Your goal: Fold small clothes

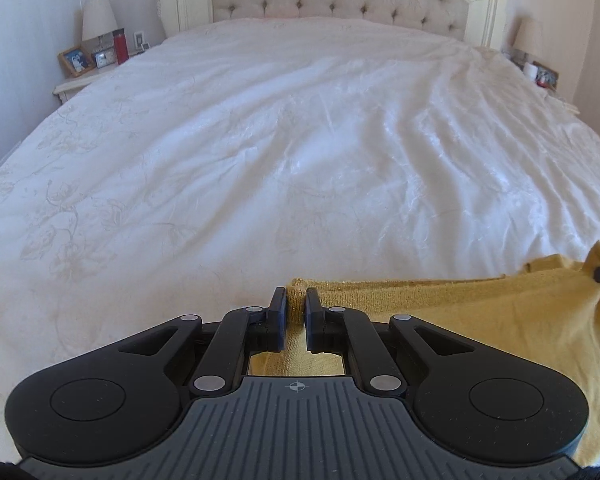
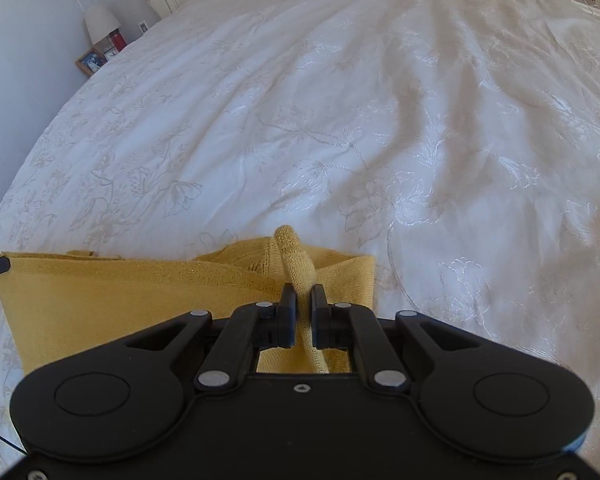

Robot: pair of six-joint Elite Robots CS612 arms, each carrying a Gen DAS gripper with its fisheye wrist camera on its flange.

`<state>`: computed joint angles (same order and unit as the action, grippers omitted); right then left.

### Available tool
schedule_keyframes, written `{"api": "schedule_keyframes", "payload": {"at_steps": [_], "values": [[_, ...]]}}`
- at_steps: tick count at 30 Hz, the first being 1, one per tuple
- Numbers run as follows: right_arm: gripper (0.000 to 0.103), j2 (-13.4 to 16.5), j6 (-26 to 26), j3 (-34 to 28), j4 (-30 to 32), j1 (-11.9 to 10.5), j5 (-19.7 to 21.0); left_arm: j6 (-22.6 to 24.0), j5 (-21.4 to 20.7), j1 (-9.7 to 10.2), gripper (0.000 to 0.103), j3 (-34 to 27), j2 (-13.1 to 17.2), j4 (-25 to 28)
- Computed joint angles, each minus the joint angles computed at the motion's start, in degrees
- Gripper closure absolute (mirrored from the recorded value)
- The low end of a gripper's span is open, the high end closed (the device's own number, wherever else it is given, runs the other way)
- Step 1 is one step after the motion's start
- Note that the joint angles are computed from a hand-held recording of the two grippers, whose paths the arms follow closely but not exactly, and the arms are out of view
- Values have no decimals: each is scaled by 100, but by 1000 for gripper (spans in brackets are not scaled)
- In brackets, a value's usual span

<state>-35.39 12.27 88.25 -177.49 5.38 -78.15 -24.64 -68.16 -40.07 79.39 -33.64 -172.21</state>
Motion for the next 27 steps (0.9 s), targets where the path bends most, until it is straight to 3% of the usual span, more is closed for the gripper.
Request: {"api": "schedule_keyframes", "payload": {"at_steps": [2,4,5,6,7,9,10,12,15,20,27], "values": [[90,87,-52,-160,254,24,-100,-93,-49,35,93,-196,110,443],[79,144,-161,-265,458,51,-237,-241,-198,82,91,-313,169,819],[79,150,-195,-257,483,51,-278,-341,-261,106,86,-327,175,1008],[79,160,-211,-252,470,47,-278,-436,-327,134,72,-360,189,1176],[65,162,-217,-238,464,47,-312,-508,-375,150,62,-339,179,1242],[50,145,-195,-172,390,29,-364,-662,-361,169,51,-271,136,1346],[39,133,-156,-137,353,22,-415,-747,-344,171,49,-194,93,1313],[31,78,-8,-30,273,3,-504,-1000,-334,175,49,-44,-26,1354],[29,-45,305,179,129,-70,-371,-1181,-364,114,48,266,-261,1236],[24,-294,409,605,-56,-89,-180,-1069,-496,-120,37,636,-551,973],[22,-617,104,1116,-55,142,-200,-597,-970,-540,36,793,-621,955]]}}
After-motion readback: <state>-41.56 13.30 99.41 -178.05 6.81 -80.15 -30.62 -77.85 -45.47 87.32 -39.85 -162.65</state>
